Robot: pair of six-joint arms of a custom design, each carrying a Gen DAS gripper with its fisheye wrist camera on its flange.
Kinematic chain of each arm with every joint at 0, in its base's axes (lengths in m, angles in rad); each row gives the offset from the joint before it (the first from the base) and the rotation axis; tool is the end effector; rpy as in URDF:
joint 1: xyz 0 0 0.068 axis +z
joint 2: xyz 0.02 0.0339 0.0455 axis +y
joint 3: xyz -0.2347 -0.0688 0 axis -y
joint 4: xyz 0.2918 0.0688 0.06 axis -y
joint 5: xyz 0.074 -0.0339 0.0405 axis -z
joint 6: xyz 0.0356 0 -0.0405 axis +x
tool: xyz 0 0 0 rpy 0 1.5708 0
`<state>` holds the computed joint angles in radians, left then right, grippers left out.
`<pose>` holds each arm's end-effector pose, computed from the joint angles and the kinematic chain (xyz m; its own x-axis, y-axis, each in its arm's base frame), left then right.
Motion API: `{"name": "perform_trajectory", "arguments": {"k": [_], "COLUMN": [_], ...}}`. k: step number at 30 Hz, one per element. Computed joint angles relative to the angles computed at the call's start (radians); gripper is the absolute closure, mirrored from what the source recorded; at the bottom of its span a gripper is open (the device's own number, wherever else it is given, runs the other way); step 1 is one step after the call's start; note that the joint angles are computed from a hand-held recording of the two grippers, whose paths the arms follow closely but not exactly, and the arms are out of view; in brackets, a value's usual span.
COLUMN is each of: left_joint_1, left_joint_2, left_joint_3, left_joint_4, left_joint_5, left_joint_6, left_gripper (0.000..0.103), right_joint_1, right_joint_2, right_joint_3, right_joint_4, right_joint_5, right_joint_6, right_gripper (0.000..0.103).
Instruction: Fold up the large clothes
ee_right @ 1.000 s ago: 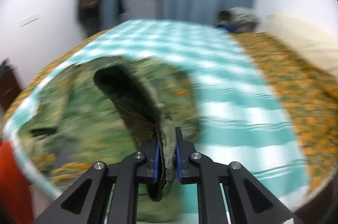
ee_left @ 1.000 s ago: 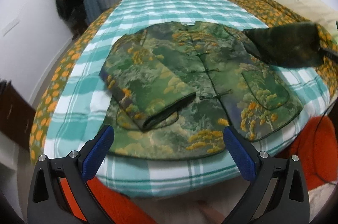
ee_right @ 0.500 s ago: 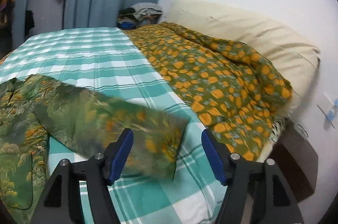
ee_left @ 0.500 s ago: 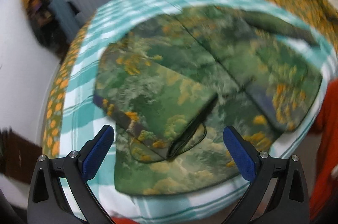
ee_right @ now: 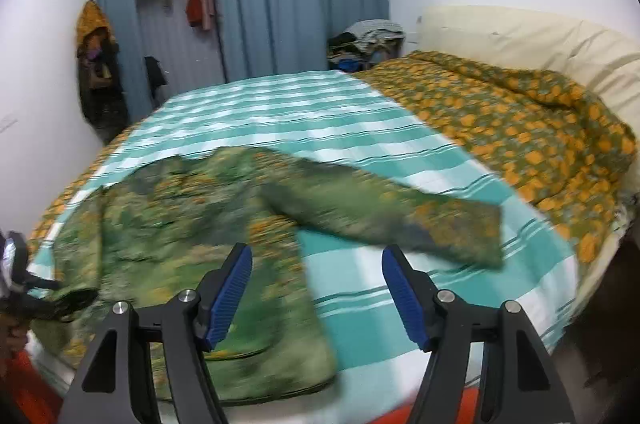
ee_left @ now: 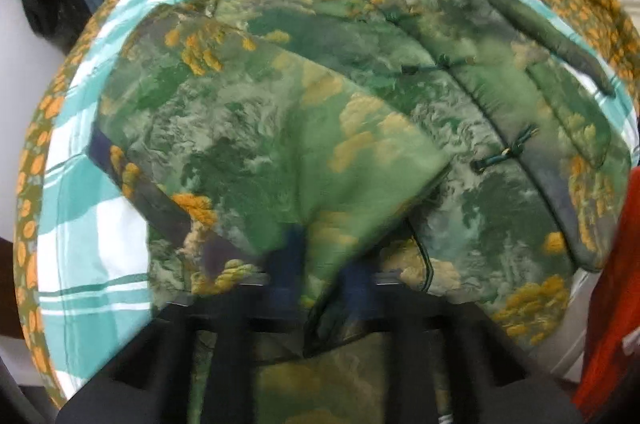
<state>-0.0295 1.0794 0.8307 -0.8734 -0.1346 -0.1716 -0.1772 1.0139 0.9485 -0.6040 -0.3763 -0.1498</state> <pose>0.2543 -0.0027 0.2083 -0.8825 -0.1432 -0.4481 -0.1823 0.9822 0.0451 0.2730 -0.0356 0.2871 -0.5861 -0.0361 -0.8094 -0.2095 0.9718 0.1084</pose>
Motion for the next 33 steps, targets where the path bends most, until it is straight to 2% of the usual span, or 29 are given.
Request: {"name": "perform_trajectory", "arguments": {"k": [5,7,9,13,18,20,22,27,29,31,33], "left_joint_1": [0.107,0.215,0.388,0.677,0.922,0.996,1.053,1.175,1.194,1.206,1.157], "left_joint_2": [-0.194,-0.256,-0.283,-0.267,-0.214,-0.206,-0.213,-0.278,-0.329,-0.396,-0.422], "left_joint_3": [0.055,0.099,0.154,0.193,0.162,0.134,0.105,0.049,0.027,0.006,0.004], "left_joint_4": [-0.097,-0.141,-0.173,-0.174,-0.115,-0.086,-0.067,-0.099,-0.126,-0.189,-0.269], "left_joint_5": [0.033,0.063,0.129,0.187,0.199,0.158,0.13,0.21,0.232,0.299,0.36], "left_joint_6": [-0.008,0.023,0.071,0.166,0.215,0.203,0.182,0.204,0.218,0.236,0.244], "left_gripper": [0.093,0.093,0.093,0.093,0.091,0.079,0.076,0.067,0.051,0.039,0.032], "right_joint_1": [0.084,0.096,0.099,0.095,0.094,0.093,0.073,-0.009,-0.029,-0.048,-0.06], "right_joint_2": [-0.049,-0.071,-0.086,-0.091,-0.095,-0.096,-0.084,0.0,0.039,0.098,0.178], "right_joint_3": [-0.053,-0.06,-0.062,-0.055,-0.055,-0.052,-0.041,0.028,0.056,0.1,0.16], "right_joint_4": [-0.032,-0.032,-0.02,-0.009,-0.01,-0.012,-0.021,-0.064,-0.082,-0.11,-0.157], "right_joint_5": [0.002,0.01,0.017,0.01,0.029,0.054,0.055,0.032,0.043,0.05,0.045], "right_joint_6": [-0.001,-0.019,-0.03,-0.03,-0.045,-0.053,-0.059,-0.123,-0.16,-0.196,-0.22], "right_gripper": [0.034,0.034,0.034,0.034,0.034,0.034,0.034,0.034,0.034,0.034,0.032]}}
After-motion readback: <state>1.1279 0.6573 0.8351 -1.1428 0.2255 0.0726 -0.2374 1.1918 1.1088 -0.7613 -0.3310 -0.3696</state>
